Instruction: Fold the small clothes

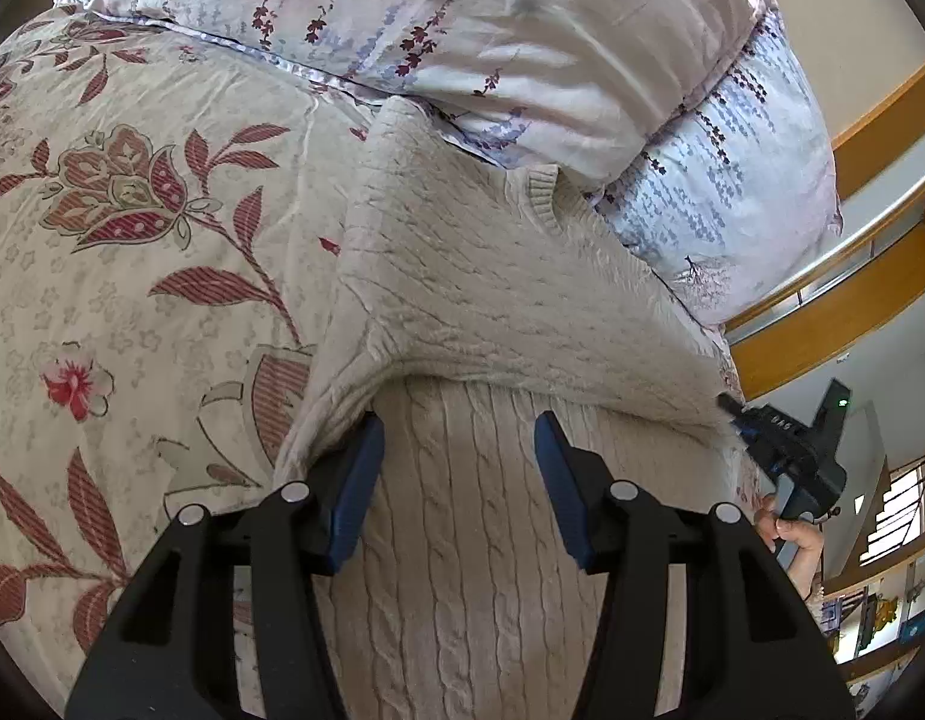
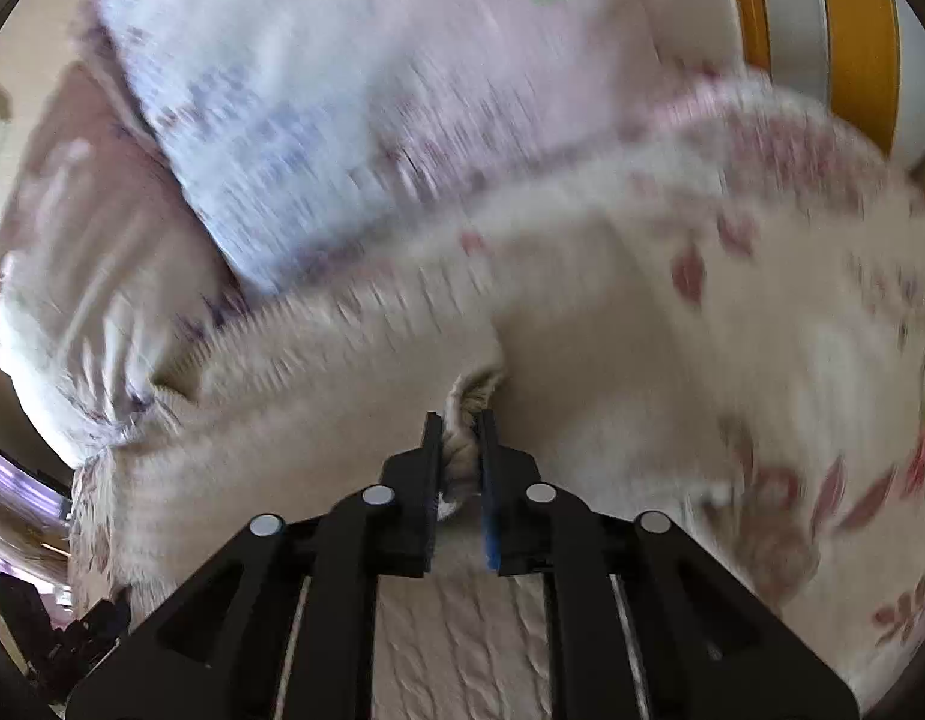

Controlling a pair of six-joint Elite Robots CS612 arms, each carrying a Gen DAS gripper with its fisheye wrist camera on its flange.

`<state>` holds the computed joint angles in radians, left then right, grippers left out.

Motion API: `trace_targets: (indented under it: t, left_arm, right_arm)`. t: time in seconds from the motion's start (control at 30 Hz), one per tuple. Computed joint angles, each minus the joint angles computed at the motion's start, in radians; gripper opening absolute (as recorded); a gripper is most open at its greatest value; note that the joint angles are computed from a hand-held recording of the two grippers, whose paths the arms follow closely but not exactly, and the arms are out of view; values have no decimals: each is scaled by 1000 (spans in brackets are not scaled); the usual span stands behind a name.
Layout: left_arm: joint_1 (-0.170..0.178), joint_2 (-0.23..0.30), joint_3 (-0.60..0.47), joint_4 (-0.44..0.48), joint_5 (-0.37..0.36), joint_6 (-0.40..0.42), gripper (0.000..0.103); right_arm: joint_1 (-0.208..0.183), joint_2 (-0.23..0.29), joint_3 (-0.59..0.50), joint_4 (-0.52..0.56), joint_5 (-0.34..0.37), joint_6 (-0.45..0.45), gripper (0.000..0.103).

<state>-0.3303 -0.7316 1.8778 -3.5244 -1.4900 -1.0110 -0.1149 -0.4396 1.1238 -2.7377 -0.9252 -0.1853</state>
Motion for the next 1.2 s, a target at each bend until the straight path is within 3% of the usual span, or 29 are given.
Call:
trace_targets:
  t: [0.07,0.13,0.17,0.3,0.5,0.8,1.0,1.2]
  left_arm:
    - [-2,-2,9,-16,-8,-3,52]
    - [-6,-8,27,-42,-17,3,52]
    - [-10,-11,39,-59,-18,9,52]
    - [-28,-34,95,-117,-5,35,52]
    - [-59,-60,179,-170,32,30,52]
    - [-95,-32,239,-296,9,-53,51]
    - [-121,-3,257,-407,-50,-70,34]
    - [-138,40,256,-517,-147,-94,26]
  right_arm:
    - [-15,-7,14,6,27,4,41]
    - [-37,-19,42,-25,76,1,57]
    - [-50,-27,62,-44,101,-4,58]
    - [-98,-58,109,46,180,-104,58]
    - [-155,-68,138,196,220,-169,56]
    - [-192,-94,193,433,276,-398,36]
    - [-207,-108,196,694,309,-618,29]
    - [-219,-130,212,890,297,-839,29]
